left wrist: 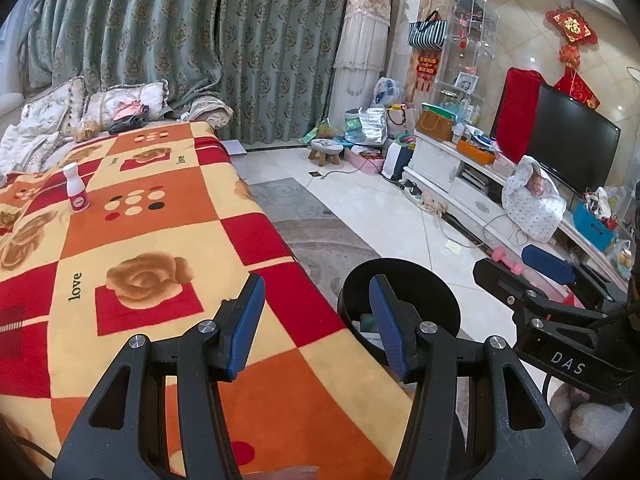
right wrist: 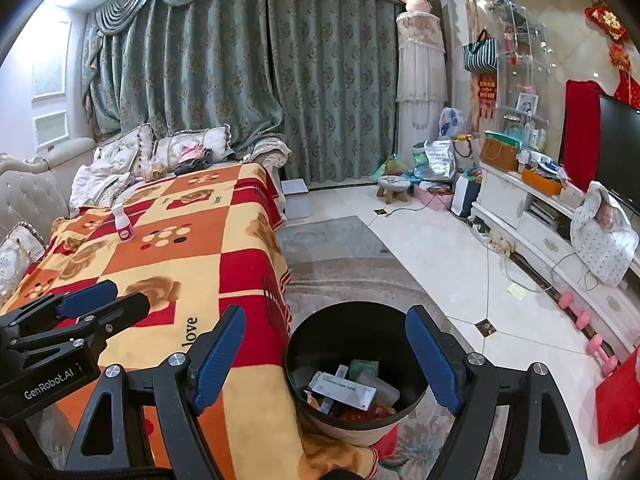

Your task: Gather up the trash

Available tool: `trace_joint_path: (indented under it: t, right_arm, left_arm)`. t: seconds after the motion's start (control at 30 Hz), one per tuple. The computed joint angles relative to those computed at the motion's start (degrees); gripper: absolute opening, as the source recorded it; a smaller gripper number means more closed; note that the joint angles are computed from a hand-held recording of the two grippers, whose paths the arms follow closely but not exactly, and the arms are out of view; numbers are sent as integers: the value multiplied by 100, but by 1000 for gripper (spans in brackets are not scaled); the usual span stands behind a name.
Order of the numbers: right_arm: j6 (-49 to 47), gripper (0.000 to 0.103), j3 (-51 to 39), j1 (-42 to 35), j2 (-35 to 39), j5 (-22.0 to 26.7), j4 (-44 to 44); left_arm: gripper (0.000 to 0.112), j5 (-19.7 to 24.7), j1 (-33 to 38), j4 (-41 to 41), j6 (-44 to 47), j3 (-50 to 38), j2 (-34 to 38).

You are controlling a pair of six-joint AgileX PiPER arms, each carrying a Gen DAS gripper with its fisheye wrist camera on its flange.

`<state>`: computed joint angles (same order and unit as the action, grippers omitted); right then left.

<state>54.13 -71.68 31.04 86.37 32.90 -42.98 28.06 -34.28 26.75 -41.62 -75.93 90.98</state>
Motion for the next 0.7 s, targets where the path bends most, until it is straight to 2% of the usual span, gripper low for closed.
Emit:
trace_joint_path:
  t: [0.7]
  right_arm:
    - [-198, 80, 157, -144, -35, -125, 207]
  left_arm:
    - [53, 124, -235, 171, -317, -54, 82]
